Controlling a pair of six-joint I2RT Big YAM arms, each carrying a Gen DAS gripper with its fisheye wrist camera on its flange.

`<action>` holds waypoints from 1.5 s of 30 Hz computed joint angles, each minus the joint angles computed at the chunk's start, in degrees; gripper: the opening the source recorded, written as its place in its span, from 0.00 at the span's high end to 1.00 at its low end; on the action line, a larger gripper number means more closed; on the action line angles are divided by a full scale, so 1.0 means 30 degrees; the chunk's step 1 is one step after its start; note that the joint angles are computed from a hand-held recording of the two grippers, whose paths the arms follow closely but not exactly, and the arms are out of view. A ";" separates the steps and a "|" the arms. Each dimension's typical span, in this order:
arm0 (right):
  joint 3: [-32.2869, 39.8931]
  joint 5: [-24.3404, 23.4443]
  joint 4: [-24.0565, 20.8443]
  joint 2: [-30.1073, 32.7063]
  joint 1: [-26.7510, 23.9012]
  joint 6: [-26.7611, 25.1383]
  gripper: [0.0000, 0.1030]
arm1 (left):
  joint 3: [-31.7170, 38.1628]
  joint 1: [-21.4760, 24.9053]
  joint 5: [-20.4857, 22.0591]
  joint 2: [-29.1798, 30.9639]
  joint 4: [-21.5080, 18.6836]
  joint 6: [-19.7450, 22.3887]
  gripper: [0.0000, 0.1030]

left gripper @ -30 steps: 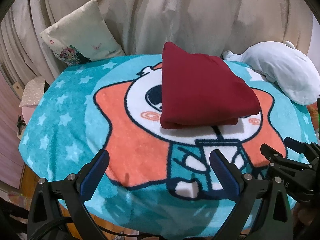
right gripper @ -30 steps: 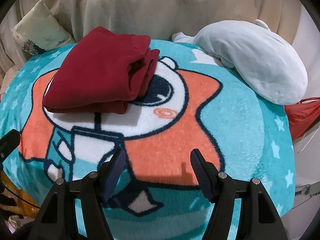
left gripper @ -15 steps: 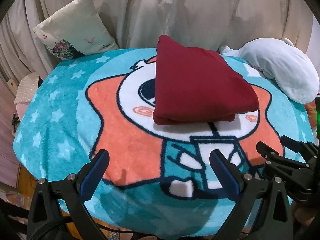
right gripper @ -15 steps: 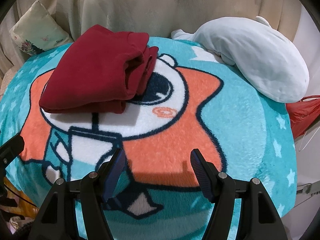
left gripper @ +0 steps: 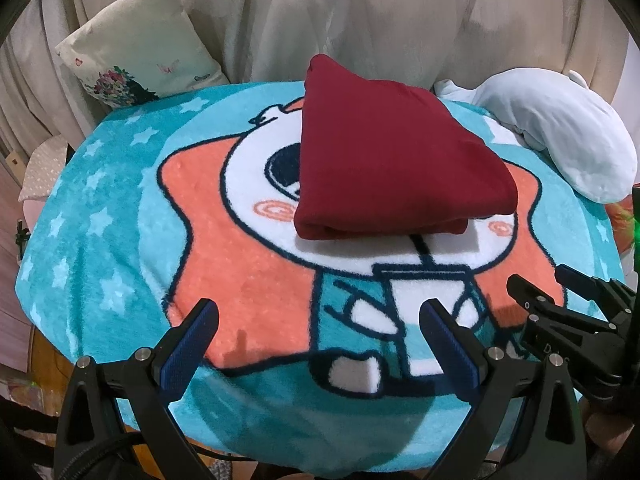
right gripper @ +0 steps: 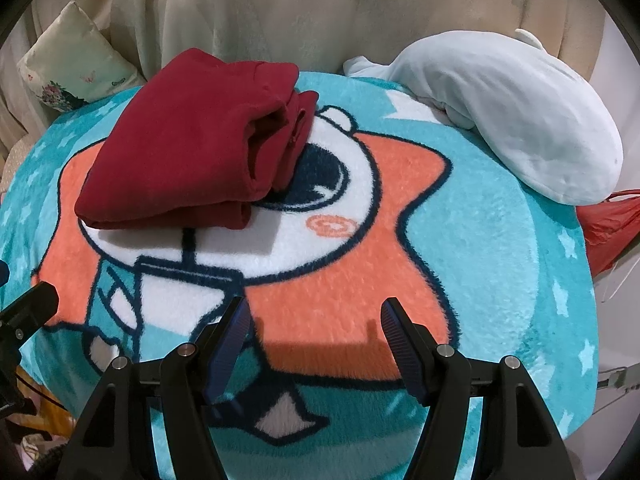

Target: Fold small clothes

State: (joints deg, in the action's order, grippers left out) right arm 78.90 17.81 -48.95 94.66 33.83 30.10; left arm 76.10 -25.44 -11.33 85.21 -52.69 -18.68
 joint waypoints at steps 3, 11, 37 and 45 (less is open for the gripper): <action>-0.0201 -0.0211 0.0698 -0.0232 -0.0154 0.0119 0.30 | 0.0046 0.0097 0.0003 0.0094 0.0005 0.0006 0.03; 0.0817 -0.2583 0.4653 -0.0244 -0.0943 -0.0698 0.30 | 0.0072 0.0943 0.0130 0.0156 0.0072 -0.0059 0.03; 0.0348 -0.1956 0.1991 -0.0052 0.0188 -0.0782 0.30 | -0.1723 0.1002 0.0386 -0.1675 0.1567 -0.0415 0.03; -0.0475 -0.1524 0.1811 -0.0497 0.0585 -0.1025 0.30 | -0.2215 0.0390 0.0059 -0.2058 0.1494 -0.0706 0.03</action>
State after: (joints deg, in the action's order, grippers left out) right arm 77.47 13.23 -43.52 93.17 35.59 27.03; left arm 69.45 -24.28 -11.16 79.04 -48.21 -20.80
